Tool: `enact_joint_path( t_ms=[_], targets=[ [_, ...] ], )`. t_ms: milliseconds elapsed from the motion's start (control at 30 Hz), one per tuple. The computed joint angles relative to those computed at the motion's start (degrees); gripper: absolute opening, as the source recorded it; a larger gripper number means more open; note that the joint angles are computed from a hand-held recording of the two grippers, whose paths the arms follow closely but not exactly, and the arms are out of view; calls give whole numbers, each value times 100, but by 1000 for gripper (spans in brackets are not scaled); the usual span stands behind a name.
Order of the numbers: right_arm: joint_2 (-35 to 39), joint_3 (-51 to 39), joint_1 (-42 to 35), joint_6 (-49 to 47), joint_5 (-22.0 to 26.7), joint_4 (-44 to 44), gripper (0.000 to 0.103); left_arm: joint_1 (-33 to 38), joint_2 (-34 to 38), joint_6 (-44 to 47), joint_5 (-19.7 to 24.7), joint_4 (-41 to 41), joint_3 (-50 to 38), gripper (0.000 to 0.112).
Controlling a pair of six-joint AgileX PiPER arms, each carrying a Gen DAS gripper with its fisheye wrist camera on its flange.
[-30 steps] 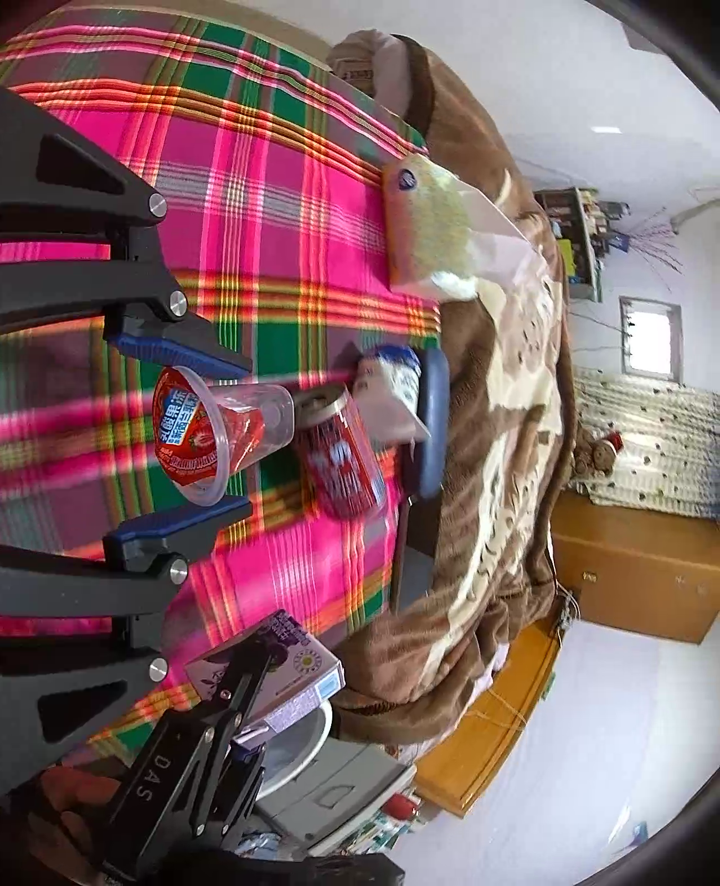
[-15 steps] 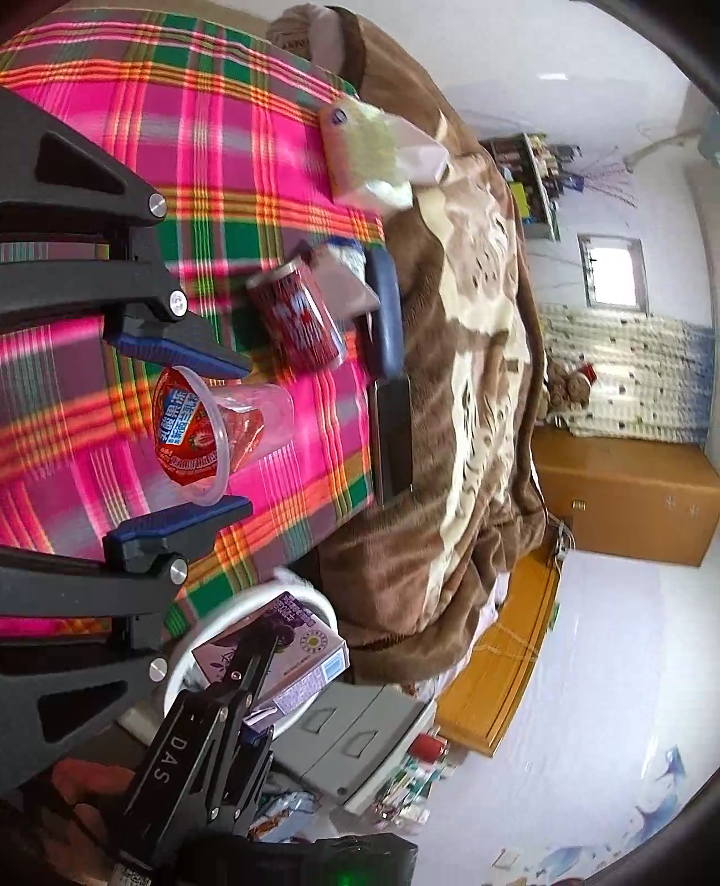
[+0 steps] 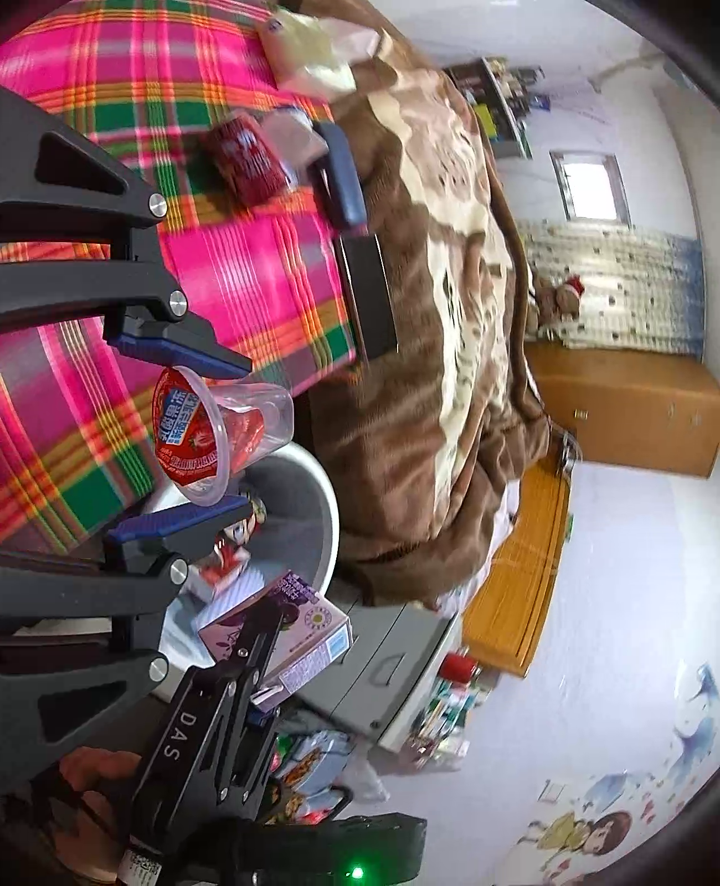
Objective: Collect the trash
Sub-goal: 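Carry the carton and clear cup over the bin and open both grippers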
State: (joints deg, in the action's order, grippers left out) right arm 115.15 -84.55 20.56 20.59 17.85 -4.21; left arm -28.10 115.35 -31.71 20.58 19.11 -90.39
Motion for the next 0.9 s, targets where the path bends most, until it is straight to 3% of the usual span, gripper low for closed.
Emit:
enact_joint_path(
  t_ms=[467, 800, 867, 900],
  targets=[
    [305, -55, -604, -111, 335, 153, 39, -355, 1606, 1306, 1013, -1364, -2310, 44],
    [715, -535, -833, -701, 683, 562, 39, -378, 2398, 1393, 1651, -1362, -3533, 45],
    [779, -617, -831, -607, 741, 417, 40, -322, 2470, 1460, 1686, -1531, -3635, 52],
    [789, -630, -824, -547, 766, 348, 47, -326, 2466, 1424, 1654, -1502, -3610, 57]
  ],
)
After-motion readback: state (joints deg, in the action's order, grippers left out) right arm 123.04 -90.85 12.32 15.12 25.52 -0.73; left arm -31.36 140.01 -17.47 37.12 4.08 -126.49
